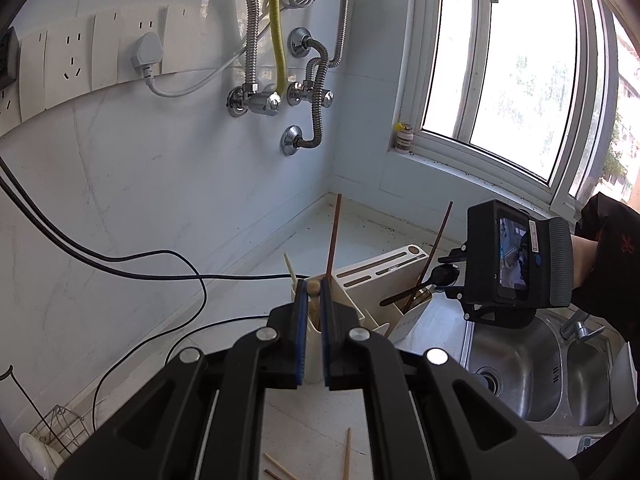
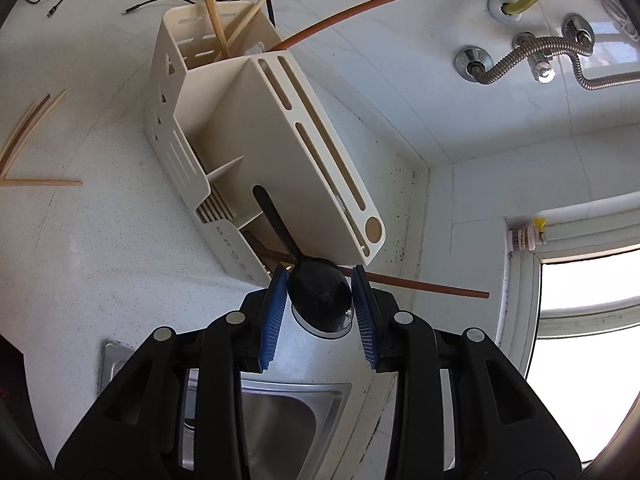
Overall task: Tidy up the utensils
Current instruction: 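Lower the black spoon into the holder and open the right tool while the left tool releases its chopstick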
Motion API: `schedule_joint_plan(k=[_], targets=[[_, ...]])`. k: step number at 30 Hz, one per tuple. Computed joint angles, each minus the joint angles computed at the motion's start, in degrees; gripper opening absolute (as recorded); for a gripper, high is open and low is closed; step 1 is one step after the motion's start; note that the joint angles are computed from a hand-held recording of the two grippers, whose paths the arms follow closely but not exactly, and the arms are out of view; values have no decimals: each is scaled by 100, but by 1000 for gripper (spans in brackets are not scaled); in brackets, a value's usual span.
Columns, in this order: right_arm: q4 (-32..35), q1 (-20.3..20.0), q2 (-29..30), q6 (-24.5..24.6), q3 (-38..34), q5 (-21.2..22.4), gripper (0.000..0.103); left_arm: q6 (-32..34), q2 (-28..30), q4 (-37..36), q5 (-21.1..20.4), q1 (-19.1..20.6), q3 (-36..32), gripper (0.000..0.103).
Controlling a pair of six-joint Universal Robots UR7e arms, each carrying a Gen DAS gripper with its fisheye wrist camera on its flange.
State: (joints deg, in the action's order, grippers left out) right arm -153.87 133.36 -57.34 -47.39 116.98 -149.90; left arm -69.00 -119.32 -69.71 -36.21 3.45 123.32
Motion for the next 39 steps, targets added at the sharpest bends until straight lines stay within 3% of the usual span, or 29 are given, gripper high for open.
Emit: schedule_joint_plan(k=[5,24,32,39], targets=[[-239,13,166,-618,34,-283,32,-28,-5,21,4,-34,1,5],[423,-27,18,-522,-70,-600,31,76,-53,-69,-3,15,-7,5],[785,-68,25,-34,-112,-216,33,264,83,-239,-72,82,22,6],[912,-149,-285,619,-254,515,39,448,52,-569,-66,141,107,7]])
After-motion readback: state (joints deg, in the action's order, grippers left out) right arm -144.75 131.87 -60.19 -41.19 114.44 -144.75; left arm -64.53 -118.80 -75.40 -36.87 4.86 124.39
